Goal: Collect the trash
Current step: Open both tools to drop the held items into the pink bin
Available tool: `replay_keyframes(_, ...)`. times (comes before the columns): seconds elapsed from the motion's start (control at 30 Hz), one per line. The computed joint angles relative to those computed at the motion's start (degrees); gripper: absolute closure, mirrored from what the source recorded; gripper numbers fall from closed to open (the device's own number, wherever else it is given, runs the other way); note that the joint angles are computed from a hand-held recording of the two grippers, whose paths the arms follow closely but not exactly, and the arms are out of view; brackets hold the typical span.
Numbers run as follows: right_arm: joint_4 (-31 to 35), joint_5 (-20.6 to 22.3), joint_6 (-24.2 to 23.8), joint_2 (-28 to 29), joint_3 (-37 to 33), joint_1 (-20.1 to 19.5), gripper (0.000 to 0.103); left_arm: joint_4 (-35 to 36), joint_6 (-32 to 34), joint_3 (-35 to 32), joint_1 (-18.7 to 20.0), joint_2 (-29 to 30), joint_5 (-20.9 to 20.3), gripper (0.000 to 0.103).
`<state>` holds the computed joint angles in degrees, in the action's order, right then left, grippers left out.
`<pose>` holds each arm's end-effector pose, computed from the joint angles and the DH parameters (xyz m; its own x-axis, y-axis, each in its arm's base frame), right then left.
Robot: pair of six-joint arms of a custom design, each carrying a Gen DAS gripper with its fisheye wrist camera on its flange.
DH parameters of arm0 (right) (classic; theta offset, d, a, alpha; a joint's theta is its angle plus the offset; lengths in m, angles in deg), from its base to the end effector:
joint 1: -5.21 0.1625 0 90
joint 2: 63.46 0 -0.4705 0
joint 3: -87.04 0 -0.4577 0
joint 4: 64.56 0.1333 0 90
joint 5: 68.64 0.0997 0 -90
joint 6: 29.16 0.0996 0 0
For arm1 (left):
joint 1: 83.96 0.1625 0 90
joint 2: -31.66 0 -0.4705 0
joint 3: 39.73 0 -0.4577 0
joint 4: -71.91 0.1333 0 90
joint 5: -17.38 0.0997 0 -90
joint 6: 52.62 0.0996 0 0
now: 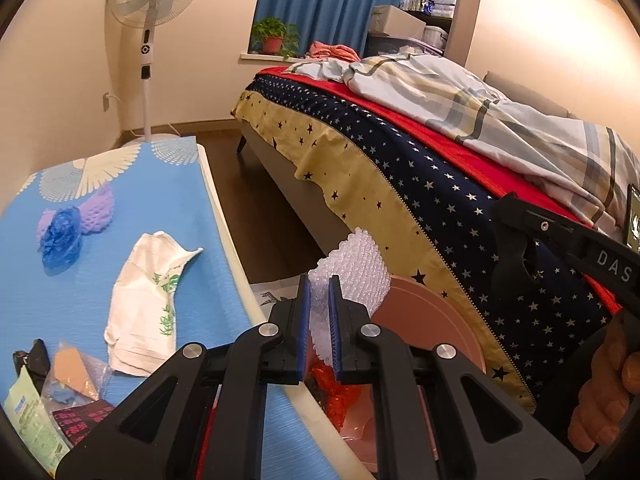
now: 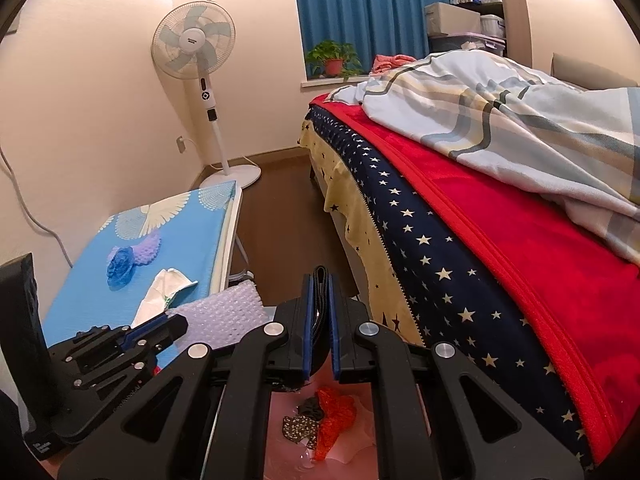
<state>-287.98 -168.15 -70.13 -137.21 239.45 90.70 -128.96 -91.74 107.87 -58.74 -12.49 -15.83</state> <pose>0.0882 -0.3675 0.1902 -0.7641 -0.2170 0.6075 -0.6034 0.5734 -0.5542 -0.2126 -0.3396 0.0039 -0.8229 0.0821 -0.5622 0.4871 0.6114 -0.6237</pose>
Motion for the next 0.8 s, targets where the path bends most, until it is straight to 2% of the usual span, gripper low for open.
replay_keyframes(0.43, 0.1, -0.4, -0.3, 0.1, -0.2, -0.4, 0.095, -2.6, 3.0, -1.5, 1.2, 1.6, -1.7, 0.094)
replay_keyframes(0.53, -0.5, -0.8, -0.3, 0.4, -0.3, -0.2, 0.090, -4.9, 5.2, -1.9, 1.7, 2.2, -3.7, 0.093)
replay_keyframes(0.57, -1.2, -1.4, -0.3, 0.8, -0.4, 0.0, 0.085, -4.8, 5.5, -2.1, 1.7, 2.3, -4.1, 0.092)
replay_keyframes(0.6, -1.7, -1.6, -0.2, 1.0, -0.4, -0.1, 0.080, -4.6, 5.5, -2.1, 1.7, 2.4, -4.2, 0.087)
replay_keyframes(0.63, -2.5, -1.7, -0.2, 1.3, -0.4, 0.0, 0.068, -4.2, 5.2, -2.1, 1.5, 2.5, -4.1, 0.079)
replay_keyframes(0.67, -3.1, -1.9, -0.2, 1.5, -0.3, 0.0, 0.061, -3.7, 4.7, -2.0, 1.4, 2.5, -3.7, 0.077)
replay_keyframes(0.8, -3.5, -1.6, 0.1, 1.3, -0.3, -0.2, 0.060, -3.1, 2.7, -1.0, 1.1, 1.5, -3.0, 0.077)
